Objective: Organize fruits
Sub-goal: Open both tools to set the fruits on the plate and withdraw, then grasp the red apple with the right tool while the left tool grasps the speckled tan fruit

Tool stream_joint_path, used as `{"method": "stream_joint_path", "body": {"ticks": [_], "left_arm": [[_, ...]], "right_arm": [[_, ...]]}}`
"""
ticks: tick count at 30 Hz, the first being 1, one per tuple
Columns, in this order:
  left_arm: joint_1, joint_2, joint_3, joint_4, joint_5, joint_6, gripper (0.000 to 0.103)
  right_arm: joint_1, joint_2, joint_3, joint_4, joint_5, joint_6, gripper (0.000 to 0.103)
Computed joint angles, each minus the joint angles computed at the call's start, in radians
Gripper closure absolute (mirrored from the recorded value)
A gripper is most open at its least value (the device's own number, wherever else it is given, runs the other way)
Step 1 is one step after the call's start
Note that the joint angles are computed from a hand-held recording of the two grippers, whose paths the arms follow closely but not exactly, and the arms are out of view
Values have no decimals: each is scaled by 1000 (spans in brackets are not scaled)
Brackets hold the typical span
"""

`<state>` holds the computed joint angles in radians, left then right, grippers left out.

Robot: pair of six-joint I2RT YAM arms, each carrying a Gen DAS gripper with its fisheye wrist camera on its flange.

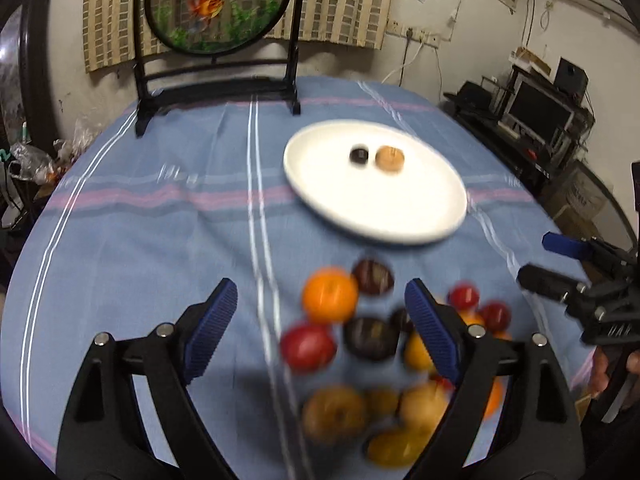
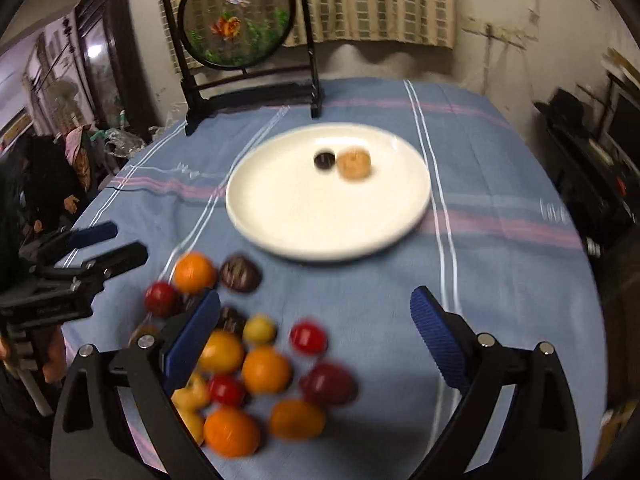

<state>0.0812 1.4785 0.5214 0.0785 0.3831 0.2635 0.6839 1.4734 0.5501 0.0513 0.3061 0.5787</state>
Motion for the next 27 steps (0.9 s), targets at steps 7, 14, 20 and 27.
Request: {"method": "stream_joint_path", "body": {"ticks": [7,14,20,27], "left_arm": [[95,-91,-113,-48,41,113,15],[127,-117,-141,-74,73,137,15],[126,-133,-158,-83,74,150,15],[172,-154,-168,-105,107,177,15]], "right_arm": [[128,-39,-2,-108,90,105,7],[193,-37,-51,-133,116,173,7],[144,-36,-128,-28,117,153,7],[-82,125,-123,179,-177,35,52]]}}
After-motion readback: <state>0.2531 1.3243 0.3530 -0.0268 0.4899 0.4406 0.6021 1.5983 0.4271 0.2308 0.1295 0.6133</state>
